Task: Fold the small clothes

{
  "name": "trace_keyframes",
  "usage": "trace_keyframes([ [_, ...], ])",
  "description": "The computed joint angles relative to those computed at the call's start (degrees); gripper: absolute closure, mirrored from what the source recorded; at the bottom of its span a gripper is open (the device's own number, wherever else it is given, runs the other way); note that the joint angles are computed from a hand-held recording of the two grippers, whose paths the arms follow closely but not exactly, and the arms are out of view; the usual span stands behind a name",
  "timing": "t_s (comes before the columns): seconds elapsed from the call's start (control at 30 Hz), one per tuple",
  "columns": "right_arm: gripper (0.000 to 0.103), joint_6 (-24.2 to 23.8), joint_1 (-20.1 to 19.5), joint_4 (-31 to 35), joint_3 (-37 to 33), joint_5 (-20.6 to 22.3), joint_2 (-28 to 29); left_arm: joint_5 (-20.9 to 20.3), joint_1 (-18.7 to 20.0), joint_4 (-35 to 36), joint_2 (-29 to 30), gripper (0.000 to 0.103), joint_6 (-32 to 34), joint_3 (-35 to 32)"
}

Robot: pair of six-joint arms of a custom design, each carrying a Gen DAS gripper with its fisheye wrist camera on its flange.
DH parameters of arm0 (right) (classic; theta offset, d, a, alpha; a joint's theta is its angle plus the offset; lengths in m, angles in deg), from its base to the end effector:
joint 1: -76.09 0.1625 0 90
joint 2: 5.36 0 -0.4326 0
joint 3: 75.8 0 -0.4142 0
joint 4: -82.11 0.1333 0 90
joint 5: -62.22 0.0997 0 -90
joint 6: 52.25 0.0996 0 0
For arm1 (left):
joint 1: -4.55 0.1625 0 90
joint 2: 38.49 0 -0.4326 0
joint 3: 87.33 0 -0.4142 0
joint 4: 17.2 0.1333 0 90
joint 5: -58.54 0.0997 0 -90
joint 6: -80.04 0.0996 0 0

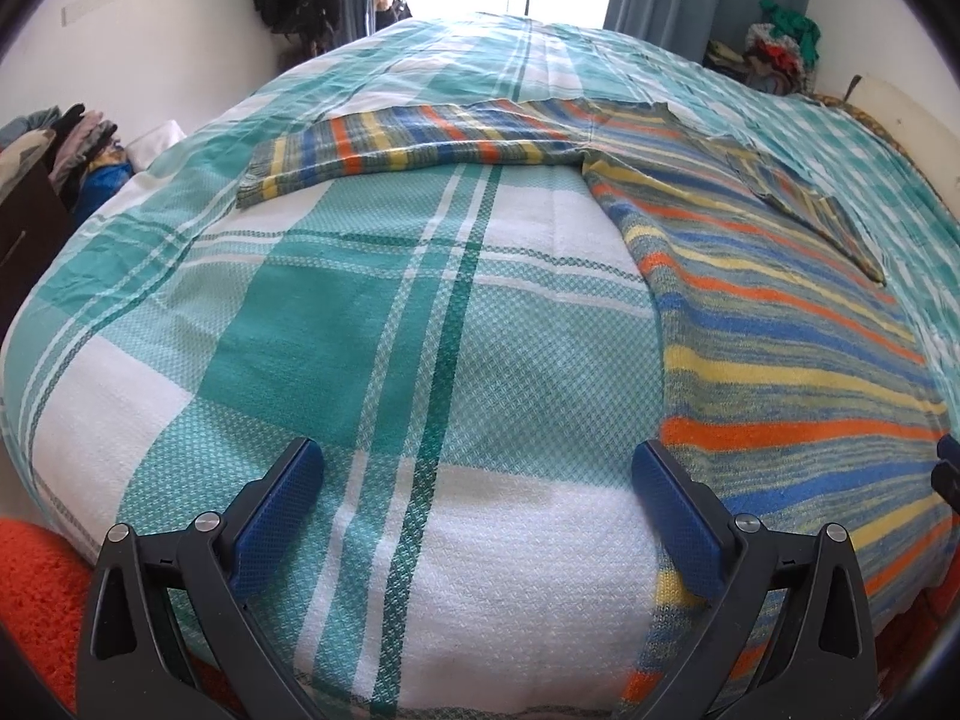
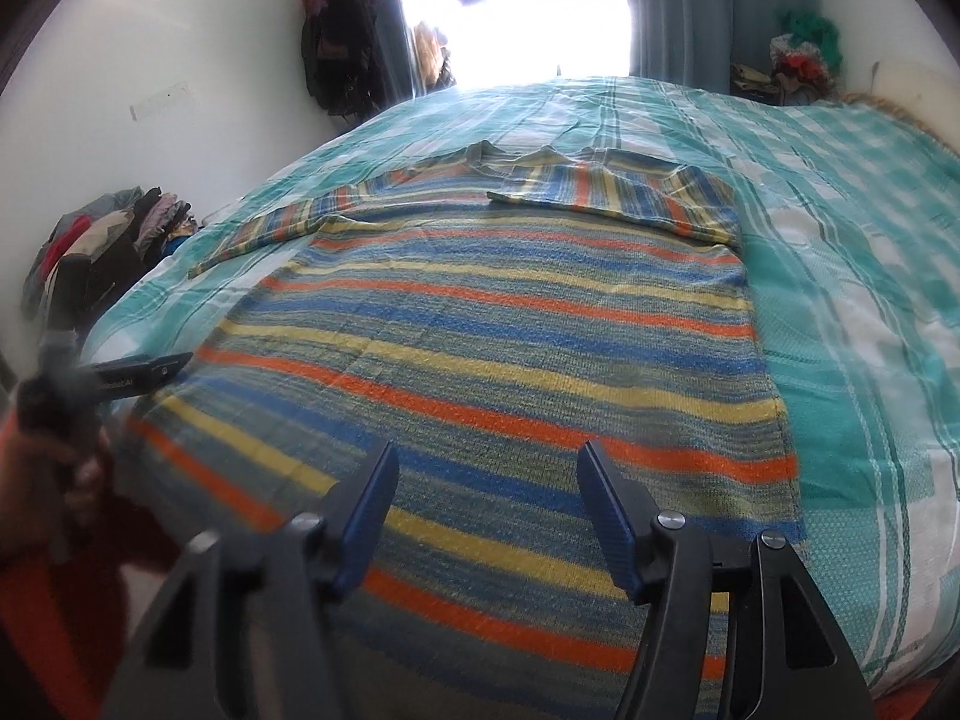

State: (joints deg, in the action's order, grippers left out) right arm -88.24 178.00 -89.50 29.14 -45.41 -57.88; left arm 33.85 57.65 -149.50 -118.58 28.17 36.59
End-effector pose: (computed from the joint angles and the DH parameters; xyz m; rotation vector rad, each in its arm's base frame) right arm 0.2349 -0.6139 0.1433 0.9881 -2.4909 0.5952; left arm -0.1043 -0.5117 0.2576 -0.2602 2.1204 -0.9372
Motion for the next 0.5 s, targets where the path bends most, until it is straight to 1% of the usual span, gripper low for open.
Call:
trace_keyframes([
  [0.03,0.038,0.1,0.0,0.1,-0.1,-0.2,0.1,0.0,0.0,0.0,0.0,0.0,0.0,0.0],
  [0.1,0.03,0.3,0.0,-0.1,0.0,-0.7,0.2,0.1,0.0,0.0,0.1,0.0,0.0,0.0],
  [0.2,0.026,0.3,0.1,-0.7,0.0,-1.5,0.4,0.1,0.0,0.0,0.1,0.0,0.0,0.0],
  [0.27,0.024,0.2,0.1,-0.9,0.0,-1.5,0.5,0.0,0.0,-0.2,0.1,0.0,0.2,0.0],
  [0.5,0.024,-0.9,0.4,-0.7,0.1,-1.4,0.8,0.1,0.0,-0.3,0.1,0.0,0.1,0.0],
])
